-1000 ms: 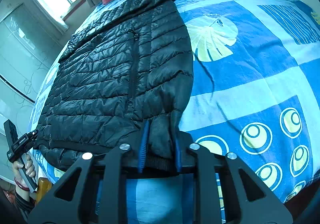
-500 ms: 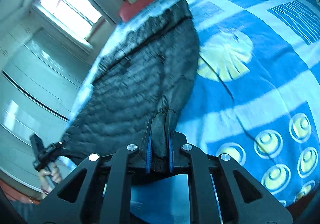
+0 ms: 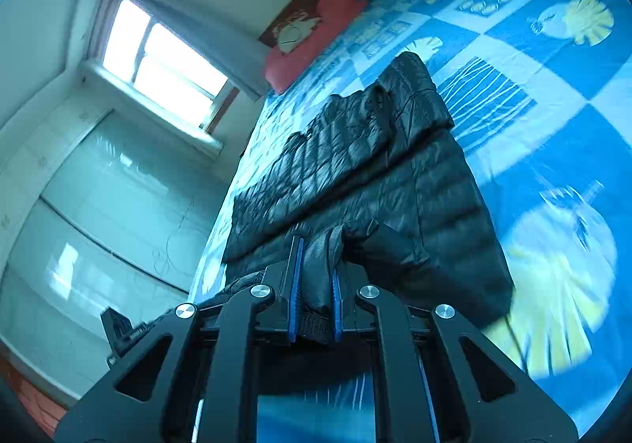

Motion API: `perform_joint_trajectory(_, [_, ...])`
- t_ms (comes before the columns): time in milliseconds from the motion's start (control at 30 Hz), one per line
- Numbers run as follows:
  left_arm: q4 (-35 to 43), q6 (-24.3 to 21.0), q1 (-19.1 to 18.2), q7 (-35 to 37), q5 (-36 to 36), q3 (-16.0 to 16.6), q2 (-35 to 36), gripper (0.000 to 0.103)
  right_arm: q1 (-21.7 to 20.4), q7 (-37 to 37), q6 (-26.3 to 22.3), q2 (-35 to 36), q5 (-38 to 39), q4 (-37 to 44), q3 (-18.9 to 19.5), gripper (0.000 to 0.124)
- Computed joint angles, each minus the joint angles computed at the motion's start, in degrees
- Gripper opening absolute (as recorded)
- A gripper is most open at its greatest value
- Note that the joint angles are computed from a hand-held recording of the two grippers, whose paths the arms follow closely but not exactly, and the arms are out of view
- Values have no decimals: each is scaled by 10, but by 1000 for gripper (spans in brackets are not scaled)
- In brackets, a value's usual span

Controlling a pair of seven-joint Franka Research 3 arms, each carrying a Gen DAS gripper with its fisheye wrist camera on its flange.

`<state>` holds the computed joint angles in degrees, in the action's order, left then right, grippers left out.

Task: Fold large clothes
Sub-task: 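Lift the held hem with both tools and fold it toward the collar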

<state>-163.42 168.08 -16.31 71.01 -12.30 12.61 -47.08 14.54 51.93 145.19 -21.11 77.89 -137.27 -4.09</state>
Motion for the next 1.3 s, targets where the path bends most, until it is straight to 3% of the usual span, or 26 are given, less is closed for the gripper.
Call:
perform_joint_trajectory(100, [51, 16, -33, 23, -14, 37, 83, 15, -2, 18, 6, 72, -3, 56, 5, 12])
perform_joint_trajectory(333, [152, 20, -86, 96, -85, 87, 221, 15, -21, 54, 18, 190, -26, 155, 30, 12])
perform_joint_trajectory(500, [205, 6, -139, 173, -187, 141, 259, 15, -39, 63, 11, 237, -27, 215, 47, 12])
perform_joint_trajectory(633, [258, -5, -140, 220, -231, 144, 288, 15, -56, 59, -10, 278, -8, 280, 55, 12])
perform_joint_trajectory(900, [455, -59, -105, 271, -308, 135, 468, 15, -78, 177, -11, 451, -111, 521, 86, 12])
perform_joint_trajectory(1033, [542, -96, -66, 253, -292, 119, 556, 15, -72, 278, -33, 559, -211, 666, 84, 12])
perform_joint_trajectory(1200, [606, -124, -19, 234, -276, 87, 630, 15, -64, 378, -71, 670, -315, 810, 77, 12])
perform_joint_trajectory(1300, [617, -115, 8, 247, -282, 58, 648, 17, -74, 389, -69, 699, -334, 834, 99, 12])
